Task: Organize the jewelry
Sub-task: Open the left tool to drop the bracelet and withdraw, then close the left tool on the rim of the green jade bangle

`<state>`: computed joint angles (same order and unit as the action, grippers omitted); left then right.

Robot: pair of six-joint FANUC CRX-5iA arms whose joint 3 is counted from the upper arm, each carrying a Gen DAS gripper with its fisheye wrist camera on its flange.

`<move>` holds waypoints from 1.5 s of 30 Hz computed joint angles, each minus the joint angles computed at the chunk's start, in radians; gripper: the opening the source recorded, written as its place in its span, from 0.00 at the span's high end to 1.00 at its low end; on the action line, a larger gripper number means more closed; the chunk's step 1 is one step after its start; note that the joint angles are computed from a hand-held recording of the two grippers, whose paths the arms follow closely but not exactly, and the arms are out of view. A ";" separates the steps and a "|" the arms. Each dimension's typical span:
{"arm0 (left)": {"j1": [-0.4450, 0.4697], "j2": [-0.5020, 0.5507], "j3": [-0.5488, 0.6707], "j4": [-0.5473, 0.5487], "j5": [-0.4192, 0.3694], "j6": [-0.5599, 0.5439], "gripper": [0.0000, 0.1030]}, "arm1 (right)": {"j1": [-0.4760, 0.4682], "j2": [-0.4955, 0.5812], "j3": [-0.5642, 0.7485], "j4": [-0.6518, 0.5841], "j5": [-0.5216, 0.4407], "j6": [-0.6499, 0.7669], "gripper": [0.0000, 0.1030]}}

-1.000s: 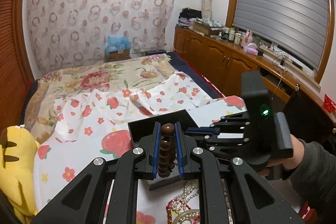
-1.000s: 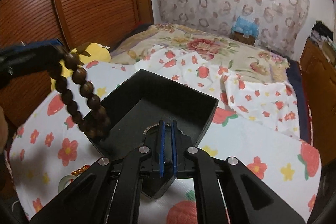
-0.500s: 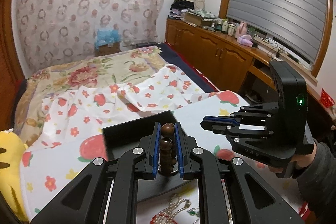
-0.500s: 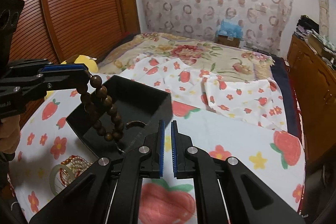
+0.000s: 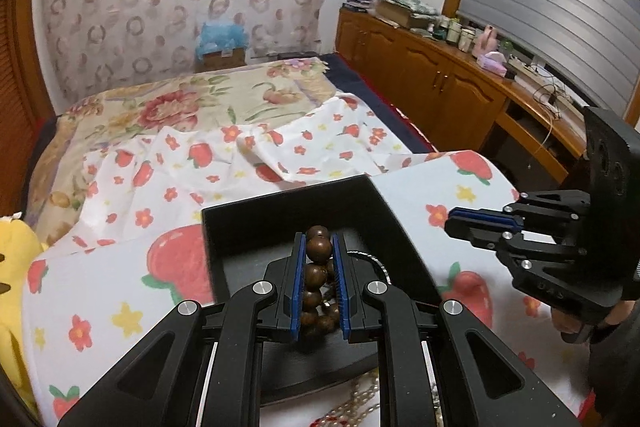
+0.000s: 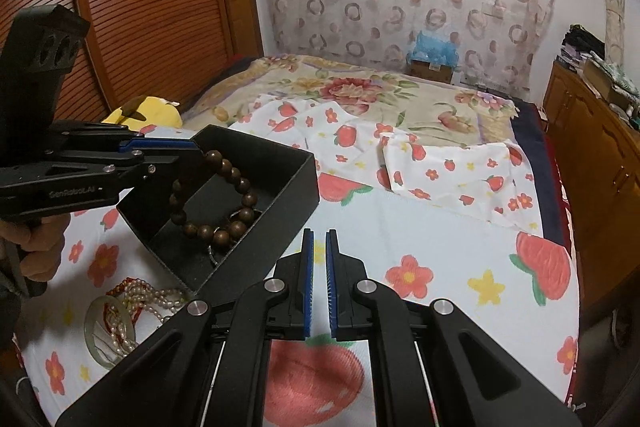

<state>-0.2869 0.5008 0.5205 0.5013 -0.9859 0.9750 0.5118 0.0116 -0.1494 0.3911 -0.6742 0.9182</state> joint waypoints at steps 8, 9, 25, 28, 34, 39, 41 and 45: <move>0.021 -0.062 -0.089 0.009 0.057 -0.021 0.62 | 0.032 -0.024 -0.040 0.045 0.002 -0.053 0.92; 0.024 -0.077 -0.110 0.012 0.067 -0.027 0.62 | 0.039 -0.037 -0.056 0.055 0.005 -0.068 0.92; 0.088 -0.357 -0.513 0.091 0.206 -0.166 0.56 | 0.201 -0.160 -0.216 0.233 -0.024 -0.329 0.84; 0.094 -0.390 -0.559 0.101 0.212 -0.180 0.56 | 0.225 -0.171 -0.232 0.247 -0.035 -0.360 0.83; 0.108 -0.450 -0.647 0.121 0.221 -0.217 0.56 | 0.270 -0.190 -0.255 0.248 -0.071 -0.399 0.84; 0.119 -0.489 -0.707 0.138 0.217 -0.248 0.56 | 0.301 -0.209 -0.280 0.269 -0.100 -0.451 0.83; 0.121 -0.492 -0.716 0.129 0.207 -0.247 0.56 | 0.313 -0.216 -0.289 0.276 -0.105 -0.469 0.83; 0.121 -0.471 -0.702 0.115 0.172 -0.237 0.64 | 0.336 -0.229 -0.305 0.290 -0.111 -0.497 0.83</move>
<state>-0.1662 0.0298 -0.1811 0.6165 -0.8134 0.7382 0.8480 -0.2173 -0.4543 0.6806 -0.7852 0.4212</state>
